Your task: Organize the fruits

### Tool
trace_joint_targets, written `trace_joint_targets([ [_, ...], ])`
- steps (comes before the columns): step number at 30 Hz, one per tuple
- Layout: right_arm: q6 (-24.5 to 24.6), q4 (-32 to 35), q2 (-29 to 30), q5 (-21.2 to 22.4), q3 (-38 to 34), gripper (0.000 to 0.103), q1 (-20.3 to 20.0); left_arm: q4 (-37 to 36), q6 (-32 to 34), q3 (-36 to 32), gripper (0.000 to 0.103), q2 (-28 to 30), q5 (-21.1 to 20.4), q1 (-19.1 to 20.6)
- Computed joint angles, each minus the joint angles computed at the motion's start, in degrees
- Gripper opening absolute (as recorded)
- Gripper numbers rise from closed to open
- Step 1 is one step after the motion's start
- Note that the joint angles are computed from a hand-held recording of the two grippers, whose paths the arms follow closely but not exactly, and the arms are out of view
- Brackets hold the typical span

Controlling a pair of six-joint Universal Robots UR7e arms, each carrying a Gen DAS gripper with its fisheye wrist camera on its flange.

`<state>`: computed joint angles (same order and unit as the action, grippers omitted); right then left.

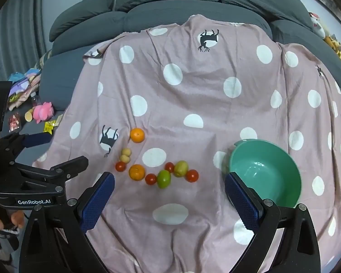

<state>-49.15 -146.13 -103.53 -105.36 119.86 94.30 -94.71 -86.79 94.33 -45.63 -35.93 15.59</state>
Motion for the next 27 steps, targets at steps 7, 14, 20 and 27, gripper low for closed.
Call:
trace_joint_targets([
  [7, 0.09, 0.26, 0.12, 0.03, -0.05, 0.099, -0.22, 0.12, 0.07, 0.04, 0.102, -0.04, -0.13, -0.16],
  [14, 0.15, 0.01, 0.23, -0.08, 0.08, 0.099, -0.19, -0.32, 0.31, -0.04, 0.102, 0.13, -0.45, 0.00],
  [20, 0.12, -0.12, 0.18, -0.09, 0.23, 0.099, -0.17, -0.20, 0.49, -0.34, 0.102, 0.33, -0.01, 0.26],
  [27, 0.23, -0.49, 0.31, -0.27, 0.45, 0.099, -0.04, -0.45, 0.26, -0.14, 0.102, 0.41, -0.11, 0.30],
])
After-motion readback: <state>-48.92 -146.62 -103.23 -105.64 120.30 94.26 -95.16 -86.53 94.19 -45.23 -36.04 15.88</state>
